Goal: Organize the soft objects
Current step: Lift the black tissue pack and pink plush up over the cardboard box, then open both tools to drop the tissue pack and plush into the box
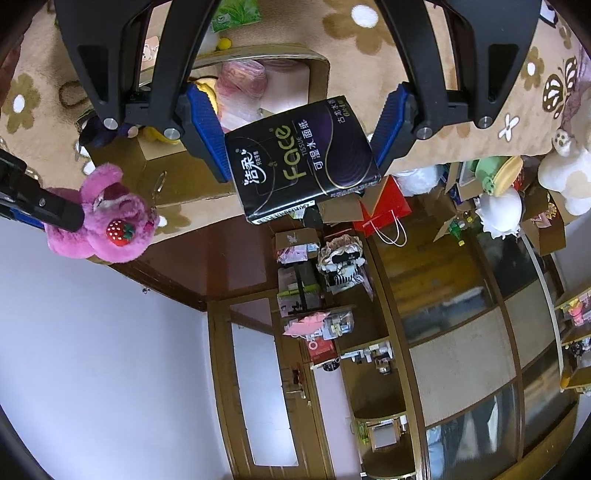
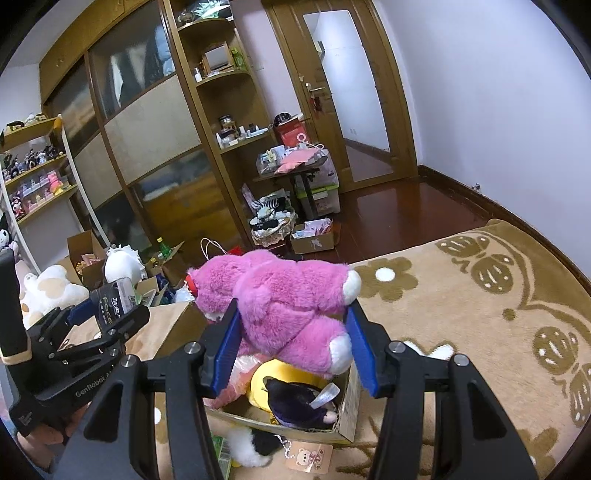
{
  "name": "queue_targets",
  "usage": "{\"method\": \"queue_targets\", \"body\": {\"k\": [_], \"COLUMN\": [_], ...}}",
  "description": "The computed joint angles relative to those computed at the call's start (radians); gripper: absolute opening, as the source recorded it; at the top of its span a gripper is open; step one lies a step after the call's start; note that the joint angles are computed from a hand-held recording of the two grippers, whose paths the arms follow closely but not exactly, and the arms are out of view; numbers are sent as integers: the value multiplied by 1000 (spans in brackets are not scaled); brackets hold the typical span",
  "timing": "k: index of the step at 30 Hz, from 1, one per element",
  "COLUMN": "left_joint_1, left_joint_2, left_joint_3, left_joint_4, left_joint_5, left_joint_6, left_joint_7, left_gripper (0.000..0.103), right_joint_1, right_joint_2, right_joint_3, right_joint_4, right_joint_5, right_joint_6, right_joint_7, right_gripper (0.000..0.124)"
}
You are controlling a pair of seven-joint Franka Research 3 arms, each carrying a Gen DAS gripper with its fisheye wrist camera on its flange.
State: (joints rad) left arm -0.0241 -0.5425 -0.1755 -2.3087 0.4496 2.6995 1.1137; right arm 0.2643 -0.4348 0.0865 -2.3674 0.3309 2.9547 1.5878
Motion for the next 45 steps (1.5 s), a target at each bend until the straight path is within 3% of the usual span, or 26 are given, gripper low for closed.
{"method": "queue_targets", "body": {"k": [12,20,30,32,35,45], "left_joint_1": [-76,-90,-97,-94,-74,-71], "left_joint_2": [54,78,119,120,109,65], "left_joint_3": [68,81,83,79,61,58], "left_joint_4": [20,22,44,45,36,29], "left_joint_5": [-152,-228,-293,-296,-266,-248], "left_joint_6": [-54,-81,-151,-159,-153,-210], "left_joint_7": [105,156,211,211,186,166], "left_gripper": [72,73,74,77,91,97], "right_joint_1": [17,50,40,36,42,14], "right_joint_2": [40,74,93,90,79,25], "right_joint_3": [-3,-32,-22,-21,-28,-2], "right_joint_4": [20,35,47,46,36,0], "right_joint_5": [12,59,56,57,77,47], "right_joint_6": [-1,-35,-81,-86,-87,-97], "right_joint_7": [-3,-39,-62,-57,-59,-7], "right_gripper": [58,60,60,64,74,98]}}
